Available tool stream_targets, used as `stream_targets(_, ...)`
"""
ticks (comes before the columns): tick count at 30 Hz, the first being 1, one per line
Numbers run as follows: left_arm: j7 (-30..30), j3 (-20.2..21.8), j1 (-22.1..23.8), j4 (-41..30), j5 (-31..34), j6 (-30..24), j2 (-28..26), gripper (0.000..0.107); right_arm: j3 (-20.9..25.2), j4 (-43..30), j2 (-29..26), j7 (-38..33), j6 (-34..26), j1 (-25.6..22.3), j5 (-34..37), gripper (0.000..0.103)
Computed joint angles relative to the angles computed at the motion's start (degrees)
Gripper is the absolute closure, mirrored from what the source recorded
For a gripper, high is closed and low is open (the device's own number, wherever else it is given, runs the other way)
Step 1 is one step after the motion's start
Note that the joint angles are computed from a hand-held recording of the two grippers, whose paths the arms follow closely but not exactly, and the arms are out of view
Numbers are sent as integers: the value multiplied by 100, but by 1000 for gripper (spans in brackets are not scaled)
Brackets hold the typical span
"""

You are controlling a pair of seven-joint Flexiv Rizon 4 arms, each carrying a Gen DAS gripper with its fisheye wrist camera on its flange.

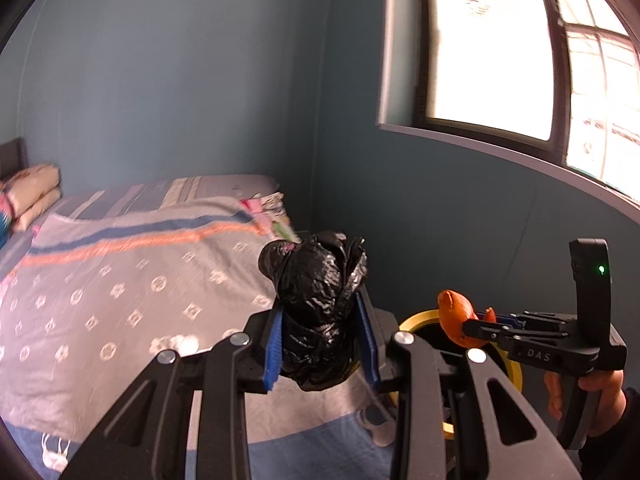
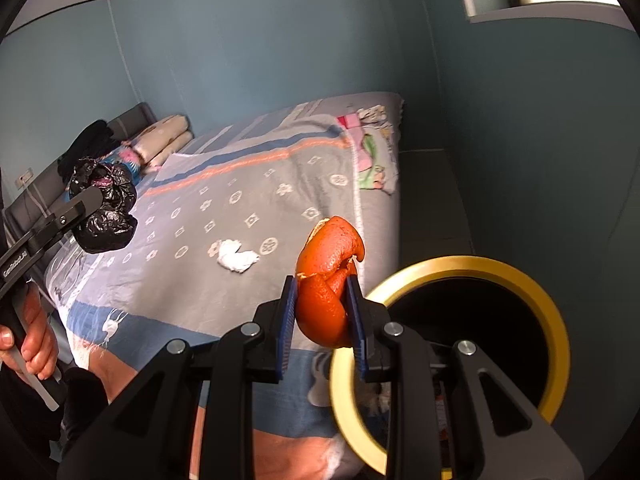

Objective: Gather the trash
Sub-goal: 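Lift black bag and orange peel and carry both tools over the bin, then open the right tool over the bin while the left tool releases the black bag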

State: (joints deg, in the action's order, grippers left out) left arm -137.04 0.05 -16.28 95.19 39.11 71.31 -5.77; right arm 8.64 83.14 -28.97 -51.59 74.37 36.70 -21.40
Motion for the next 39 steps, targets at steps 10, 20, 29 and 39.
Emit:
stream_targets(10, 600, -7, -360, -660, -335, 87, -669, 77, -483, 654, 403, 689, 384, -33, -472, 79)
stream_targets(20, 1309, 219, -723, -1031, -1089, 249, -1264, 77, -344, 838, 427, 816, 435, -371, -415, 79)
stream_targets(29, 2032, 234, -782, -1334, -2065, 277, -1957, 77, -280, 854, 283, 884, 400, -535, -187, 79)
stream_targets(39, 3037, -199, -536, -1558, -3537, 208, -2674, 76, -203, 758, 67, 780, 267, -646, 106, 79)
